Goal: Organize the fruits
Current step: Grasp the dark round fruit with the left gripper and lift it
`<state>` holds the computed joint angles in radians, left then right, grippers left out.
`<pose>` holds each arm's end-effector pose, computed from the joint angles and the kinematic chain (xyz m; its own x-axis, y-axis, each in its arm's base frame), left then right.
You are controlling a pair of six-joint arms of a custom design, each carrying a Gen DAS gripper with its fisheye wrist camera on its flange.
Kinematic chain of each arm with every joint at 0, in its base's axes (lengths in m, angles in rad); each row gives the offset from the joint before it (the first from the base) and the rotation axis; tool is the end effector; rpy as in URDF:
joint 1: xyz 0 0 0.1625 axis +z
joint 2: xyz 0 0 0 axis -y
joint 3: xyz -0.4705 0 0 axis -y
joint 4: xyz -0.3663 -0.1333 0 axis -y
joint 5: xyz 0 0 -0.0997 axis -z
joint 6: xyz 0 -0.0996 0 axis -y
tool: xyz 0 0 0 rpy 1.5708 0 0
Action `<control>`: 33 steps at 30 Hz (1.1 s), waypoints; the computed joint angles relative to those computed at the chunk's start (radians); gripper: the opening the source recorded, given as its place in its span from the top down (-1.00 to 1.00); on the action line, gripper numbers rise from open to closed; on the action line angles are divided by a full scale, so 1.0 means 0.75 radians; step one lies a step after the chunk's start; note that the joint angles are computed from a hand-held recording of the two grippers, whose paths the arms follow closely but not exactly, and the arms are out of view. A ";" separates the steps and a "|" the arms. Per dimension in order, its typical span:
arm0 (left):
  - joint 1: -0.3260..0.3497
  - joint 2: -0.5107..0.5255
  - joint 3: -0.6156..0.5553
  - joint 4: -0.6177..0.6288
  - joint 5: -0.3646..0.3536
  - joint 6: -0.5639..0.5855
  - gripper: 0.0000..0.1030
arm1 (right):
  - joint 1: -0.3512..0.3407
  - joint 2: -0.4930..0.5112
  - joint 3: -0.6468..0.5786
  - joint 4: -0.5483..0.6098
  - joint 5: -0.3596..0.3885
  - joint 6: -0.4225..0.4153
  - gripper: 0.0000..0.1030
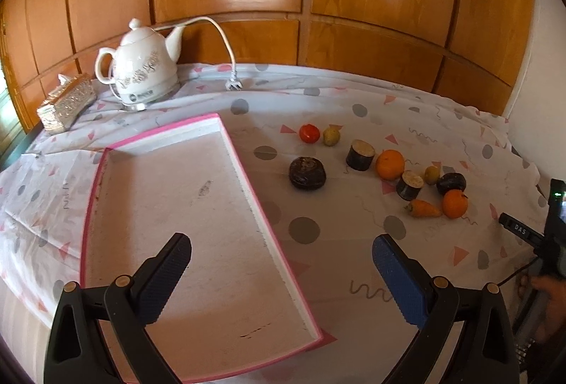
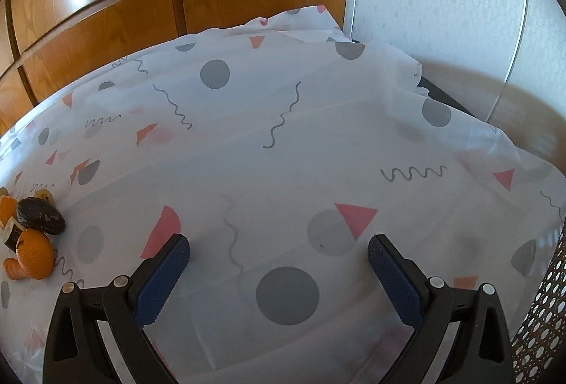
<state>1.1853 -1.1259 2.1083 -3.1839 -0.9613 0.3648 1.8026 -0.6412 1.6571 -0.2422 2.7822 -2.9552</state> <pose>-0.0246 -0.5668 0.2753 -0.7200 0.2628 -0.6423 0.6000 0.7007 -0.3860 0.1597 -0.5022 0.0368 -0.5173 0.6871 0.5102 -0.0658 0.5625 -0.8242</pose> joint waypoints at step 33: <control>0.064 0.295 -0.552 0.627 -0.096 -0.025 -0.27 | -0.007 -0.005 0.013 -0.080 0.008 -0.049 -1.00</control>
<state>1.2332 -0.9044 1.6944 -2.7133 -1.0330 0.3463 1.7973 -0.6446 1.6669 -0.3025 2.7885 -2.9923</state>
